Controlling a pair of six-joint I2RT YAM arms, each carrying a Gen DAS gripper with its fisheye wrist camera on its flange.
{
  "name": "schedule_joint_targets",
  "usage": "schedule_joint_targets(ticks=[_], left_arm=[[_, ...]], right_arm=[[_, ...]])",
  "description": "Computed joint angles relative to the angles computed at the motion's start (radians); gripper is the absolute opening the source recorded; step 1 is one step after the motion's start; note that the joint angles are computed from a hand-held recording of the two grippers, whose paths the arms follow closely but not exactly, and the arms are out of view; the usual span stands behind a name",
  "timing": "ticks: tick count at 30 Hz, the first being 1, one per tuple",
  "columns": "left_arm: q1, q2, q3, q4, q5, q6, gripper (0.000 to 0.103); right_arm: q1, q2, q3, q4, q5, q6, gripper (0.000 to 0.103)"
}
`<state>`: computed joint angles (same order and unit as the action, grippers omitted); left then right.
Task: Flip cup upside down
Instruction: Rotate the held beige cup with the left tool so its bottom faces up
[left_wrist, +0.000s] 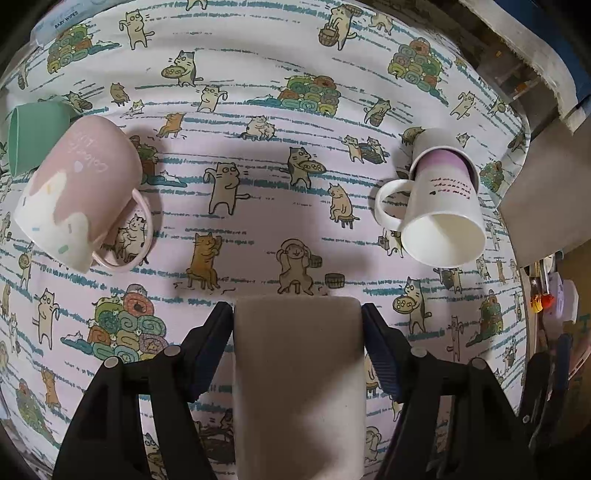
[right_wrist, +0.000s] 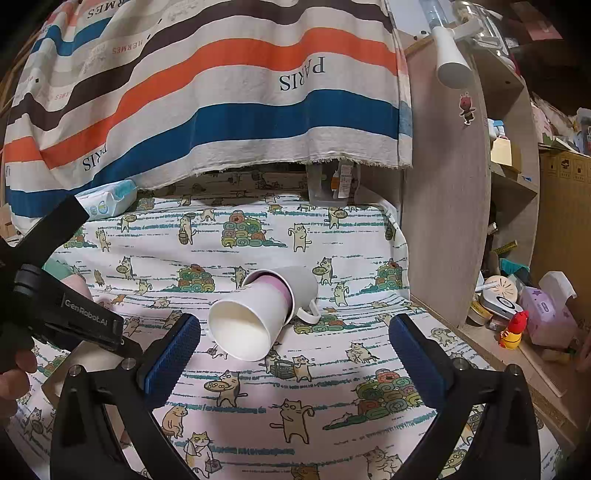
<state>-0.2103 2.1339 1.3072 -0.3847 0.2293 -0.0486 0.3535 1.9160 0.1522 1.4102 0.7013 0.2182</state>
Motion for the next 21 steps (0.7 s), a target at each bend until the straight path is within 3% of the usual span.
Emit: schedule_joint_targets(ticks=[12, 21], left_arm=[[0.000, 0.070, 0.072, -0.057, 0.012, -0.014, 0.069], [-0.020, -0.074, -0.102, 0.129, -0.054, 0.033, 0.068]], right_arm=[[0.000, -0.002, 0.001, -0.004, 0.000, 0.000, 0.102], [-0.002, -0.004, 0.003, -0.009, 0.006, 0.004, 0.102]])
